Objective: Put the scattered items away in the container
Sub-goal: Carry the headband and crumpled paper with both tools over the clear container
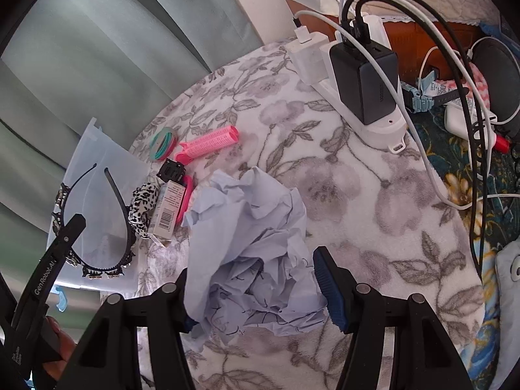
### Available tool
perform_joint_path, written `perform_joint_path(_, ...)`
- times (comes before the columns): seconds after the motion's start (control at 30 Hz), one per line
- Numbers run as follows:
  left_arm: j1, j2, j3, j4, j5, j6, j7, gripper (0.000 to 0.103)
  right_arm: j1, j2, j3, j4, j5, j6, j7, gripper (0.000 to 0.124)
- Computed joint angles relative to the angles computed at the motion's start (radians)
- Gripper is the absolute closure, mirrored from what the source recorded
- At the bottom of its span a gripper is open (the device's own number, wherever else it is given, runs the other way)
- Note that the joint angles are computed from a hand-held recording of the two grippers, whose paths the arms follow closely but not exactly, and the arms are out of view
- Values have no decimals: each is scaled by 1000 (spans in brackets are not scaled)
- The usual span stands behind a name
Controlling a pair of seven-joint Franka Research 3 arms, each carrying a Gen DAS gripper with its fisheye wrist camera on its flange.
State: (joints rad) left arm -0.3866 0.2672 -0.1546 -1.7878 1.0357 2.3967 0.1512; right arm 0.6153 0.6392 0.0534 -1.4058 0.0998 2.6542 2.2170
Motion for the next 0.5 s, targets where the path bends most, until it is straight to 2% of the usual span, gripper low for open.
perform_joint_path(0.5,32,-159,-35,-102,102,49,-114,94,51,-66,-25,-8,-88,35,28,60)
